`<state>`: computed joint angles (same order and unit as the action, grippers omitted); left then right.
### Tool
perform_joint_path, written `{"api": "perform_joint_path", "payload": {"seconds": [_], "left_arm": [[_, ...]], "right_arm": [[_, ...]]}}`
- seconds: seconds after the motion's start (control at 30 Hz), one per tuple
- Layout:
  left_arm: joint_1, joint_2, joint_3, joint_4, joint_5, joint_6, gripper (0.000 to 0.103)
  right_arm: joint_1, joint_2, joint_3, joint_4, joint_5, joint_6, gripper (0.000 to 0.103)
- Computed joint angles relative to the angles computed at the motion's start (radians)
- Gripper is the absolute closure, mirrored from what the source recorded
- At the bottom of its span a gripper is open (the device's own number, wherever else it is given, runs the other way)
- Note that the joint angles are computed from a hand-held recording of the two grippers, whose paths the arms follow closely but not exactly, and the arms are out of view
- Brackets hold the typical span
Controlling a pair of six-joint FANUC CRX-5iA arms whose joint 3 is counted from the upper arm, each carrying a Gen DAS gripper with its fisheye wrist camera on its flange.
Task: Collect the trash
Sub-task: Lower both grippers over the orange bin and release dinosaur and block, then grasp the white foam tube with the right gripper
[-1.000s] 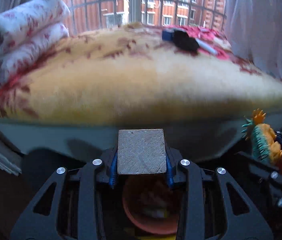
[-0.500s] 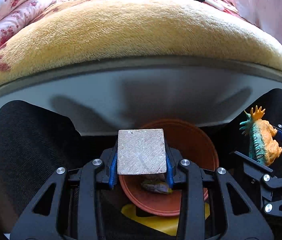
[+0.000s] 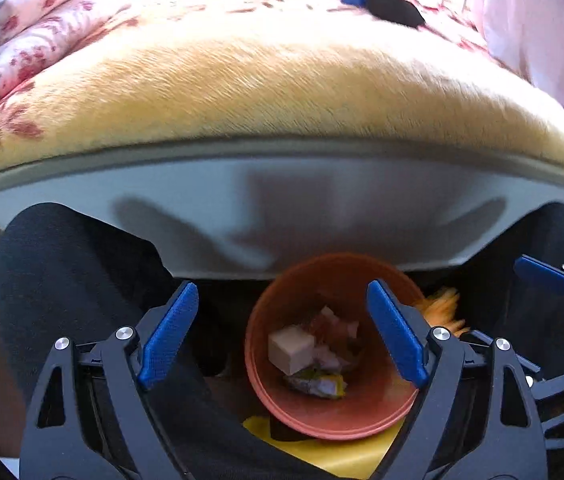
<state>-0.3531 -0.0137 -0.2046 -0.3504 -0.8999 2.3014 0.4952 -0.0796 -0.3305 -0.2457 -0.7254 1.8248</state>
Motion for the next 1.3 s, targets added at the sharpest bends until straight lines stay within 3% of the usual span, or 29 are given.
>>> {"api": "perform_joint_path", "payload": {"seconds": [0.2,0.4,0.57,0.7,0.97,1.13,1.3], "left_arm": [[-0.008,-0.007,0.005,-0.02,-0.01,0.022,0.018],[-0.062,-0.015,0.045,-0.126,-0.023,0.082,0.018],[-0.071,-0.021,0.116,-0.168,-0.014,0.061,0.014],[-0.051,0.013,0.202,-0.169,0.024,0.027,0.012],[-0.009,0.188,0.438,-0.195,0.043,-0.043,0.011],[0.046,0.326,0.59,-0.099,0.034,-0.136,0.011],[0.065,0.401,0.67,-0.06,0.021,-0.16,0.011]], "right_arm": [[-0.028,-0.006,0.01,-0.031,-0.004,0.01,0.018],[-0.073,-0.008,0.053,-0.097,-0.047,0.06,0.018],[-0.174,0.016,0.183,-0.22,-0.144,0.169,0.018],[-0.227,0.065,0.31,-0.248,-0.149,0.196,0.018],[-0.243,0.309,0.632,-0.115,-0.101,0.085,0.018],[-0.254,0.548,0.918,-0.018,-0.163,-0.015,0.018],[-0.246,0.808,1.247,0.132,-0.252,-0.109,0.022]]}}
